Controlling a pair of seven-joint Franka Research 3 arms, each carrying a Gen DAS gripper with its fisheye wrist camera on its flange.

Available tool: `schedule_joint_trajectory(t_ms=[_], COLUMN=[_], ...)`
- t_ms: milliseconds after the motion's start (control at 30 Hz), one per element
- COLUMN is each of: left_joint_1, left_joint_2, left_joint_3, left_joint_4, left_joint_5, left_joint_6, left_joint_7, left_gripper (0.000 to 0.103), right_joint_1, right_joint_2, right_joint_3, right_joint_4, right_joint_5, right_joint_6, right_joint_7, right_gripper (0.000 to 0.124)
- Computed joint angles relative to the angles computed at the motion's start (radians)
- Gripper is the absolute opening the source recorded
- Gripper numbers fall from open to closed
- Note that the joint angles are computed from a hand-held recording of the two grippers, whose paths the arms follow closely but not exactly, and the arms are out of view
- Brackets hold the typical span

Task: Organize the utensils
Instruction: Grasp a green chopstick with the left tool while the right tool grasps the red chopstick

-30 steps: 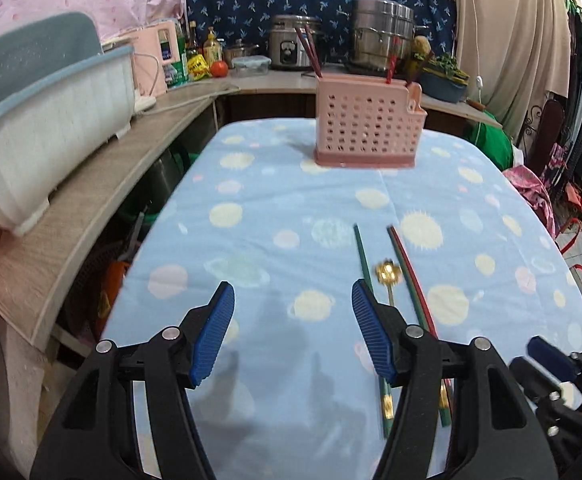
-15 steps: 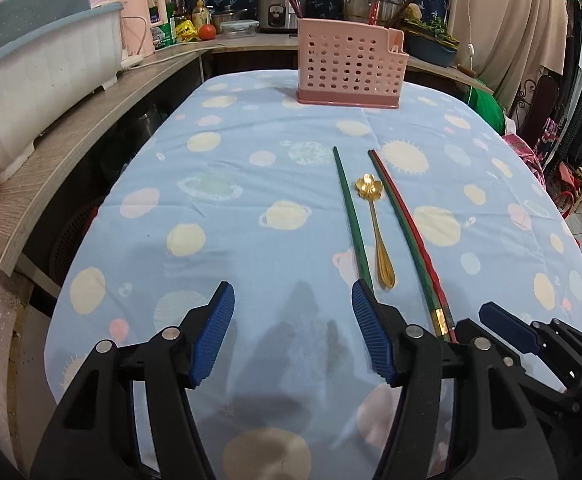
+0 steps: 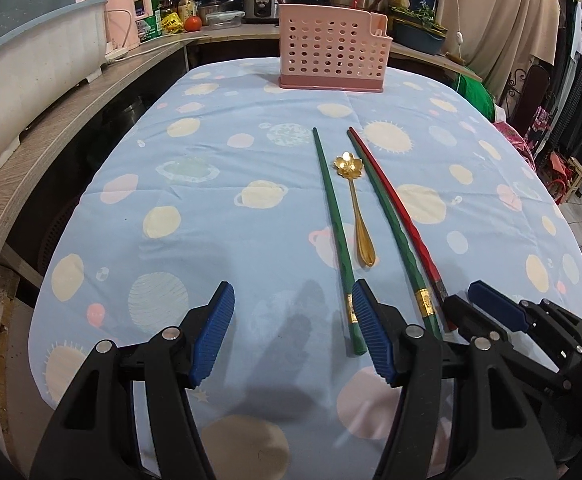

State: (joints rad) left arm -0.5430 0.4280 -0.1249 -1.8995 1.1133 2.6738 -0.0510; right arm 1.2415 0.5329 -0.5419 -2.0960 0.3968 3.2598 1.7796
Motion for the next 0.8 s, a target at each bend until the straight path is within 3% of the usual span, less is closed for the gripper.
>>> schedule_joint_trajectory(t_ms=[333,633,800], left_joint_1=[-0.007,-0.021,-0.029], left_joint_2=[0.026,0.055,0.060], left_joint_3=[0.000,0.008,0.021], left_joint_4=[0.019,0.037,0.034], left_joint_5=[-0.026,-0.058,-0.060], left_joint_6=[0.017,0.017,0.028], left_joint_7=[0.035,0.068,0.061], left_gripper=[0.060,0.060,0.056], right_joint_1=[-0.001,0.029,0.017], right_joint_2=[0.006,0.019,0.011], right_joint_3=[0.001,-0.040,-0.029], right_joint_4=[0.012,0.006,-0.002], right_joint_5=[-0.029,-0.036,-0.029], right_joint_6=[-0.019,-0.017,-0.010], right_joint_7=[0.016,0.049,0.048], right_gripper=[0.027,0.008,0.007])
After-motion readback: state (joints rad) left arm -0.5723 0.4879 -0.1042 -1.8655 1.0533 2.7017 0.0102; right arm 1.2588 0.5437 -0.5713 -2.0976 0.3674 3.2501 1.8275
